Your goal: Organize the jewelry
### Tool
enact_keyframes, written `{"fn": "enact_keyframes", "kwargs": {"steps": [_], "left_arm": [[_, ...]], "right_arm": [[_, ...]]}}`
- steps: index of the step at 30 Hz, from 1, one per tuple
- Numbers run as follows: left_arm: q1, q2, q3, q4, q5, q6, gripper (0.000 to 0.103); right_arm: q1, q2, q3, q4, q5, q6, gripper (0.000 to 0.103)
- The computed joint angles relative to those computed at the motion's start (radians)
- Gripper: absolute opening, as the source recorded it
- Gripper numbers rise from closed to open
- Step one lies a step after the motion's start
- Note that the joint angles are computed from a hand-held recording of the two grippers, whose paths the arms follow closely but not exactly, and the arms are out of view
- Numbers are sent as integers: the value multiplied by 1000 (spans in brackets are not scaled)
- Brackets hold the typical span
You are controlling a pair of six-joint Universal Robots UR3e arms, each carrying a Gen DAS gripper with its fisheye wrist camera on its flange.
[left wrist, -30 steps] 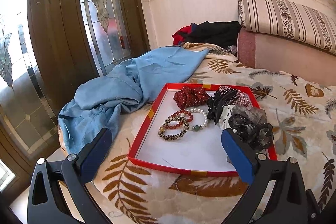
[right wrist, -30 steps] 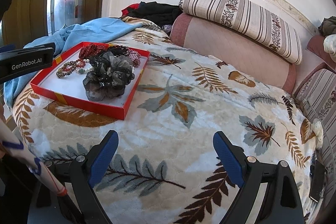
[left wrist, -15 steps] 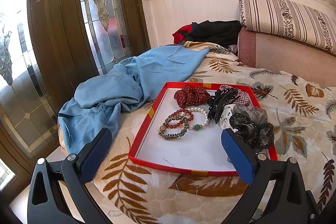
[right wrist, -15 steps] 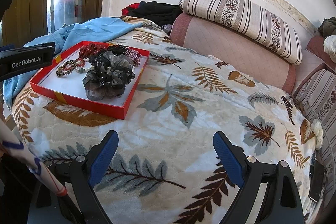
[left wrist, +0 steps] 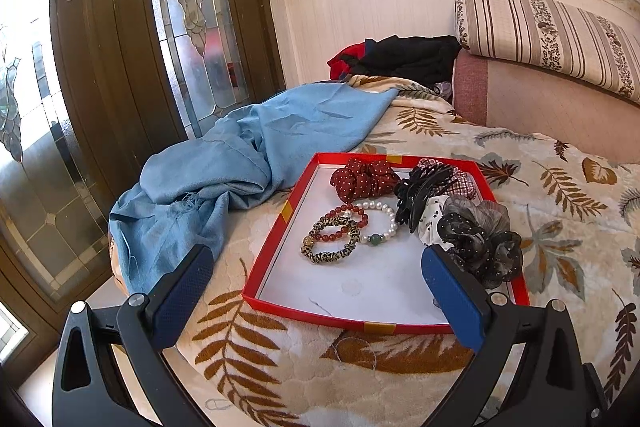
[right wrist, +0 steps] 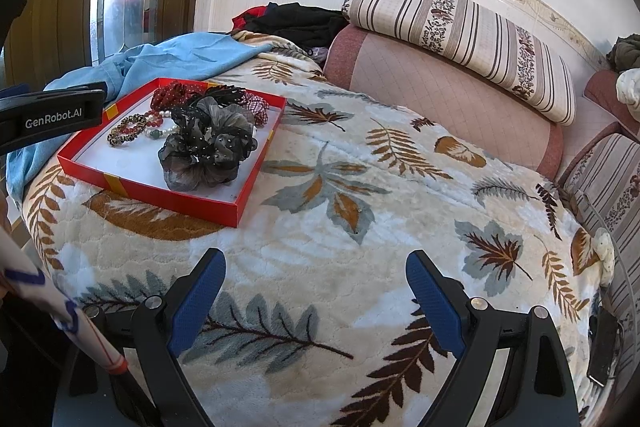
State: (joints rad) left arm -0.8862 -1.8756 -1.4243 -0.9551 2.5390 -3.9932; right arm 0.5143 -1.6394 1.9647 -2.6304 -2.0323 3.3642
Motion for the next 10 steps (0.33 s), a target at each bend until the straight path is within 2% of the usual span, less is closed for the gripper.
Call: {"fn": "enact_keyframes", "kwargs": {"steps": [10], "left_arm": [[-9,-1,22,-67,10,-36,103]], "right_arm": [[-16,-19,11,10,12,5,94]]}}
